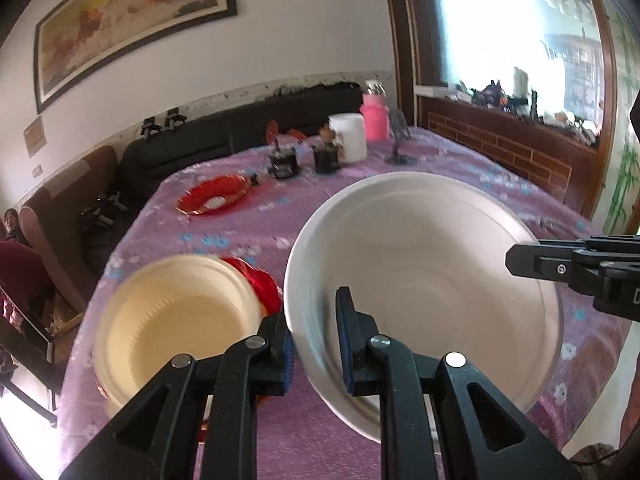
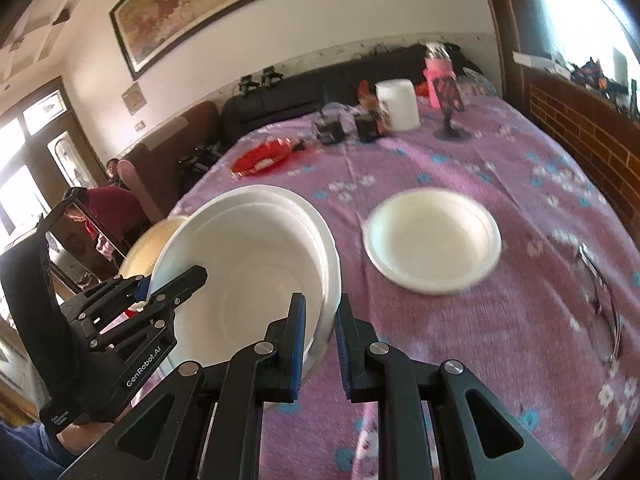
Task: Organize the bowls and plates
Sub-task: 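Lift and carry the large white bowl with the left tool over the red stack, then lower the large white bowl onto the tan bowl and open the left tool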
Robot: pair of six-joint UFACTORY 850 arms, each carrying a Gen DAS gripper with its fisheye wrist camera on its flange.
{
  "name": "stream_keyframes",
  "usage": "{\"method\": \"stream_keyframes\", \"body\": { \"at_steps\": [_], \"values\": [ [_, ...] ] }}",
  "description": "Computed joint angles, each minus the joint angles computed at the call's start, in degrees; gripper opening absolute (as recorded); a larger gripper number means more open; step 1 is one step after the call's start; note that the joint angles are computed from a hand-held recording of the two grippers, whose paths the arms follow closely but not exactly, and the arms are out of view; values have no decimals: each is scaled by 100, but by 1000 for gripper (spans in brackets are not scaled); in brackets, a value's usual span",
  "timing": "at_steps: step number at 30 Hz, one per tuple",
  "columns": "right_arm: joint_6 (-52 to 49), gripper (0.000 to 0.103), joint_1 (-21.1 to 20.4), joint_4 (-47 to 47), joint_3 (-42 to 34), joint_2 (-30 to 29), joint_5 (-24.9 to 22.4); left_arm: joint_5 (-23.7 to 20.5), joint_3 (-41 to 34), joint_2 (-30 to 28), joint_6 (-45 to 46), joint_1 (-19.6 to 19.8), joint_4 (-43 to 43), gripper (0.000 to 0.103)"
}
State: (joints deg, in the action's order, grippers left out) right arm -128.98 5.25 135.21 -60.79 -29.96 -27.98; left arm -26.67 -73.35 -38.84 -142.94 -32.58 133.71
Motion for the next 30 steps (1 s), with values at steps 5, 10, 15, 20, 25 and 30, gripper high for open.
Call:
{"method": "stream_keyframes", "body": {
  "at_steps": [5,10,15,20,25,30],
  "values": [
    [-9,16,189,-127,-252,64,-66,-285,271,328,-144,146,-52,19],
    [963,16,439,-1086,-958,-291,-132,-332,565,631,-174,466,-259,19],
    [2444,16,654,-2423,-1800,-902,-206,-368,733,751,50,730,-671,19],
    [3171,16,795,-3032,-2244,-1272,-145,-198,681,640,101,894,-863,19],
    [3350,16,876,-3186,-2431,-1428,16,-82,547,478,108,982,-951,20],
    [3590,18,883,-3369,-2570,-1540,-15,2,517,434,130,1026,-1042,20]
  ]
}}
